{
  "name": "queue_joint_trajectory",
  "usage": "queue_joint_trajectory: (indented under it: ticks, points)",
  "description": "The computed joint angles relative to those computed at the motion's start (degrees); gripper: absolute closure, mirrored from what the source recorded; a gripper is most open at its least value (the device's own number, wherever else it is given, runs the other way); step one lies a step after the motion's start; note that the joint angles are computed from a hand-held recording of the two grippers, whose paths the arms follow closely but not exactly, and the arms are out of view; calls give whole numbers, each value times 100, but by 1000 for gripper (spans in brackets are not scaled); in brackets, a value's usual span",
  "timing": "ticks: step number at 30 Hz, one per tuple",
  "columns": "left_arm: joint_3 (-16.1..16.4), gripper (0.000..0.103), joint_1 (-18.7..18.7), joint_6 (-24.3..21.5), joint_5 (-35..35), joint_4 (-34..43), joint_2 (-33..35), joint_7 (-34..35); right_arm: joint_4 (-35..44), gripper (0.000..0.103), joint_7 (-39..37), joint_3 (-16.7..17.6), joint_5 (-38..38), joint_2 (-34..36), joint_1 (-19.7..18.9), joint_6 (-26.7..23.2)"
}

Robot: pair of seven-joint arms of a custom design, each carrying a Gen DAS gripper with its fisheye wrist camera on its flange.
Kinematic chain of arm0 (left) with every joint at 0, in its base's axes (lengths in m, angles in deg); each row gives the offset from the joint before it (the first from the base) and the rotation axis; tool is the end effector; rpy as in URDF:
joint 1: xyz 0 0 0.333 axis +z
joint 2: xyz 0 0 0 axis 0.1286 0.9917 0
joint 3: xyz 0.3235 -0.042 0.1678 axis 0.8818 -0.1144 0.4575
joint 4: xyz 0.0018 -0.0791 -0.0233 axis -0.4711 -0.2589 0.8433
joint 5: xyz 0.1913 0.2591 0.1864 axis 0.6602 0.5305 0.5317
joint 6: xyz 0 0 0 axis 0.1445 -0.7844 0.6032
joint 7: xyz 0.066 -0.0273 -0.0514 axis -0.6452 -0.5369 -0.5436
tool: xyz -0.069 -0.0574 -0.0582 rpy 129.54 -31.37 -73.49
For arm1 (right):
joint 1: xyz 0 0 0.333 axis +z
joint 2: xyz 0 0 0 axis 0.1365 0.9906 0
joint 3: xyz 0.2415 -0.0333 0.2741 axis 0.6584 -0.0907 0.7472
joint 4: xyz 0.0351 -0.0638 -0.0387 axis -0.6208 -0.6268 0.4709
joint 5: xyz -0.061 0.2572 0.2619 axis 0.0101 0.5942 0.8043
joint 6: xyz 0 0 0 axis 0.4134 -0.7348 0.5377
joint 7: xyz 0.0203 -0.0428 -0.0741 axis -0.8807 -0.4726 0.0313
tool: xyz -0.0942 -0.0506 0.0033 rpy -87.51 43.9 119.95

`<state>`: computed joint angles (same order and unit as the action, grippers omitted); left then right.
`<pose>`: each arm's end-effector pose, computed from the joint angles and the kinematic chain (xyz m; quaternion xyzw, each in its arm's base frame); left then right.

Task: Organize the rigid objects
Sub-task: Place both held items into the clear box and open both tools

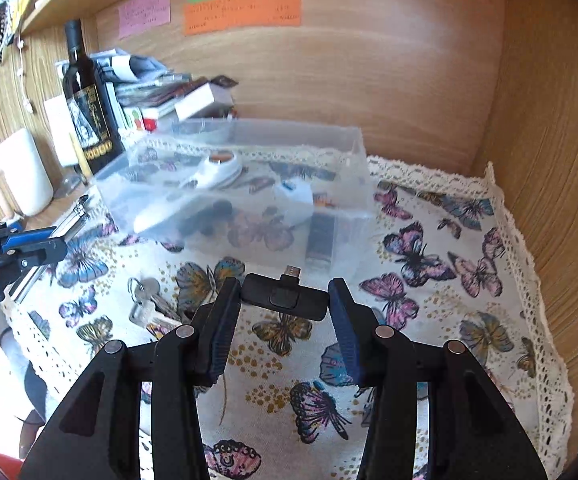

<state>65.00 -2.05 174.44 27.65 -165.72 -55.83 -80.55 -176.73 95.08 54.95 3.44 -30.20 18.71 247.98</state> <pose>0.5028 -0.2223 0.4400 -0.6316 0.6667 -0.3208 0.2317 0.5739 0.1376 0.4398 -0.7952 0.4618 -0.1905 0.3438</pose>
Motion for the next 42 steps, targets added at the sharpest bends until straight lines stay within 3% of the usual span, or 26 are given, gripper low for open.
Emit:
queue_joint_trajectory:
  ticks: [4, 8, 14, 21, 24, 32, 42]
  points:
    - [67, 88, 48, 34, 772, 247, -66, -823, 188, 61, -595, 84, 693, -74, -69, 10]
    - [-7, 88, 172, -28, 1344, 511, -93, -1407, 417, 61, -812, -15, 915, -53, 25, 83]
    - [-53, 88, 360, -78, 1367, 921, 38, -1379, 836, 61, -876, -75, 932, 74, 102, 206]
    - [87, 88, 406, 72, 156, 1384, 407, -178, 1188, 61, 215, -94, -247, 394, 130, 135]
    - [6, 88, 474, 125, -936, 1508, 633, 913, 1310, 61, 809, -133, -893, 545, 142, -75]
    - [-659, 88, 820, -440, -3241, 2029, 1441, 3310, 1666, 61, 2265, -368, -2596, 1053, 378, -347]
    - [-753, 88, 710, -1001, -4675, 2522, 2012, 4792, 2141, 61, 3131, -189, -3610, 1503, 173, -1052]
